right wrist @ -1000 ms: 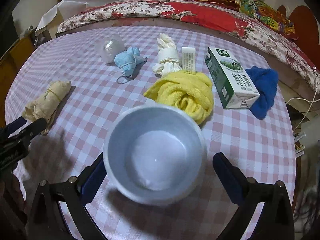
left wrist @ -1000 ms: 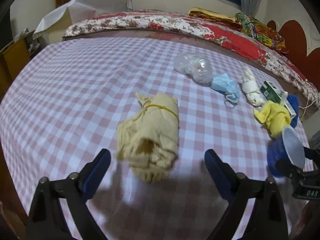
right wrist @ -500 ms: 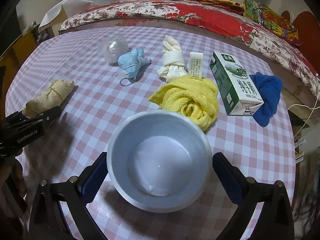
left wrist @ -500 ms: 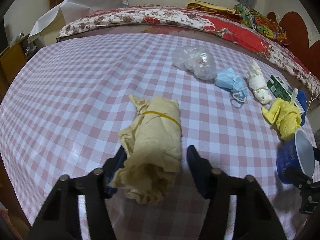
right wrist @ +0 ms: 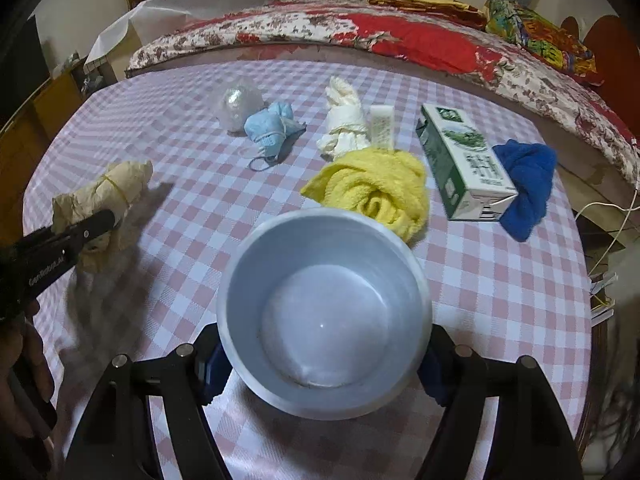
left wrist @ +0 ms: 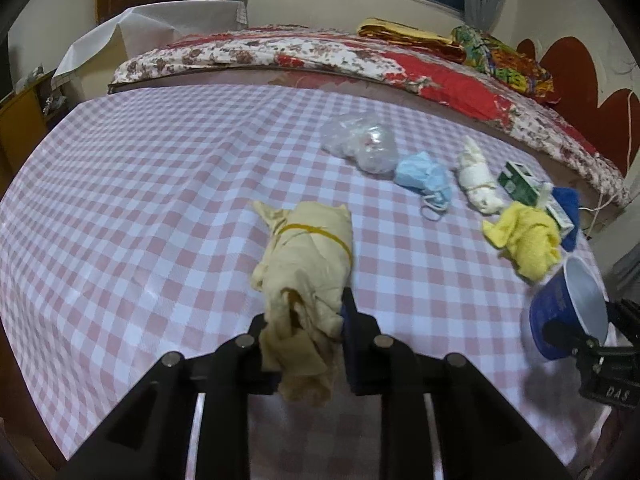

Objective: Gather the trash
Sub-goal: 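Grasp the blue bowl rim with the right tool while the left tool grasps the beige cloth bundle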

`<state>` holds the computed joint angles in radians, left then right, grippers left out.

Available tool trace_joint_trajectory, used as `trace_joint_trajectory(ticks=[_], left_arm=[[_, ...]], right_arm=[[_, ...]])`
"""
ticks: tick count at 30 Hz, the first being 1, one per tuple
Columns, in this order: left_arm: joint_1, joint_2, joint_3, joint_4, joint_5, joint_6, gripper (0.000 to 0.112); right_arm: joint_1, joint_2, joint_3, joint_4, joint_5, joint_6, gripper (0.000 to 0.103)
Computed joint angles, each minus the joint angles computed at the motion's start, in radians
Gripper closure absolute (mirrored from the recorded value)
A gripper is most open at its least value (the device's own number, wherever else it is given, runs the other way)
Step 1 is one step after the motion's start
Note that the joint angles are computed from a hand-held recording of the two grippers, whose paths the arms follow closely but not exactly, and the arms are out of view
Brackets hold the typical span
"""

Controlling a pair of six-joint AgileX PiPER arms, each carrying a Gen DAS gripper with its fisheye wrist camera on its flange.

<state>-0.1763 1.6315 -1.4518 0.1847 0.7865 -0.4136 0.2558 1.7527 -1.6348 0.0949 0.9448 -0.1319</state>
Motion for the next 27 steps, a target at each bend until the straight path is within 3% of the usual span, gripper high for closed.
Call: trace_joint_trajectory(ticks=[15, 27], left_arm=[[-0.211, -0.027, -0.055, 0.075, 0.064, -0.092, 0.088], [-0.382, 0.082, -0.251, 0.125, 0.143, -0.117, 0.088]], right_arm=[[-0.210, -0.176, 0.095, 0.146, -0.001, -0.171, 0.026], [-0.487, -0.228, 0.058, 0.293, 0.071, -0.366, 0.026]])
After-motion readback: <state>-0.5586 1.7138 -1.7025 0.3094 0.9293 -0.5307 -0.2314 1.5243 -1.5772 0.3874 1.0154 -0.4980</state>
